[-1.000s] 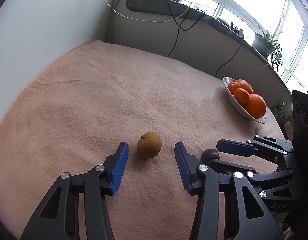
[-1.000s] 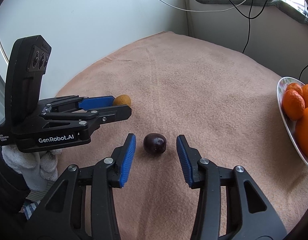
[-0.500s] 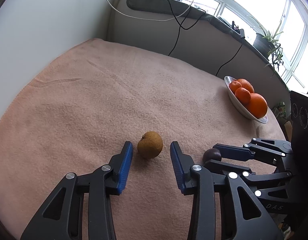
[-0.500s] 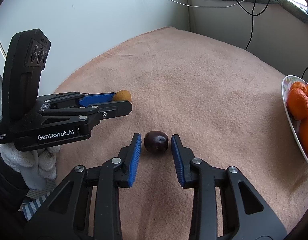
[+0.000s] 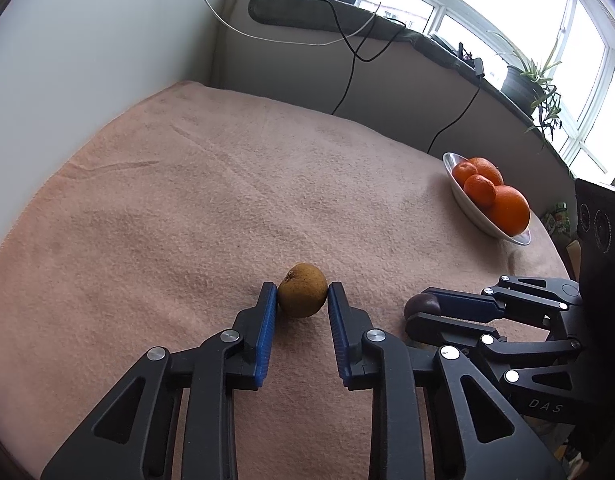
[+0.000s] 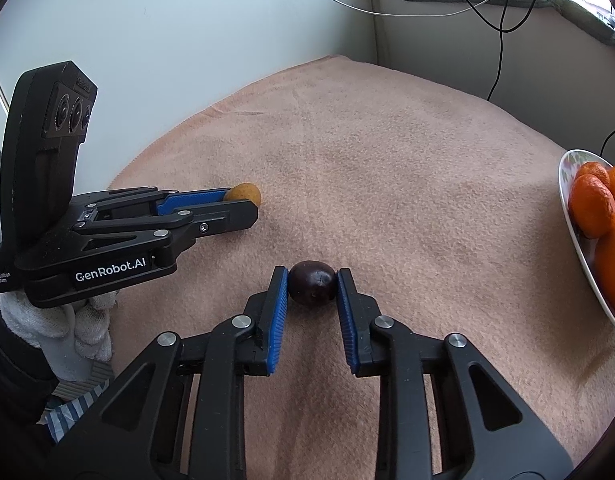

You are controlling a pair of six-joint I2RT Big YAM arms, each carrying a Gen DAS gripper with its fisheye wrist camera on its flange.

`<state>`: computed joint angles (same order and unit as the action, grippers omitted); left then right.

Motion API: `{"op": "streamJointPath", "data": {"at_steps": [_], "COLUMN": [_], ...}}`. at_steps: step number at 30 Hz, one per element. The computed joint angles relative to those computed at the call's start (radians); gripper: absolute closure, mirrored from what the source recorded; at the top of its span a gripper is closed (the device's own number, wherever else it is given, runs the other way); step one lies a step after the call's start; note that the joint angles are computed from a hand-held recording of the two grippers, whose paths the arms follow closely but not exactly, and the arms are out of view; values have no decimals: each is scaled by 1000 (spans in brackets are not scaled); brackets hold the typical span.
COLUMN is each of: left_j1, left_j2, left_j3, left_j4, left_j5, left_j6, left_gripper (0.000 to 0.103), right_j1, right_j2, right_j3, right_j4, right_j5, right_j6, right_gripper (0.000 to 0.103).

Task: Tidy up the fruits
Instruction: 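Close the left gripper on the brown kiwi while the right gripper closes on the dark plum, then carry the kiwi in the left gripper while the right gripper carries the plum over the plate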

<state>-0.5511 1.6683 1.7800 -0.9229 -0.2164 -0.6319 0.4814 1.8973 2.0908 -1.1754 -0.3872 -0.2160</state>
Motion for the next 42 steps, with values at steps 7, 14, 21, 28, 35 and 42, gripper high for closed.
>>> {"op": "streamJointPath", "data": {"at_steps": [7,14,21,28,35,42], "left_j1": [-6,-17,-27,-37,-50,-64], "left_j2": [0,16,45,84,152,237], "left_j3": [8,39,91,155,266,410], "left_j4": [5,4,-1,-6,-30,-67], "left_j5": [4,9,16,36,60,81], "left_j6": [6,20,37,57,88,127], "left_gripper": [79,79,79,79,79,79], "right_j1": [-7,-21,-47,-88,-146,-206], "right_j2": [-11,-25,-47,-87,-129,-133], "right_j3": [-8,-18,-36,-78,-121,-105], "right_j4": [11,24,49,93,132,151], "right_j5": [-6,-8,-9,-8,4,15], "right_j6": [9,21,40,76,107,137], "right_gripper": [78,78,78,78,78,78]}}
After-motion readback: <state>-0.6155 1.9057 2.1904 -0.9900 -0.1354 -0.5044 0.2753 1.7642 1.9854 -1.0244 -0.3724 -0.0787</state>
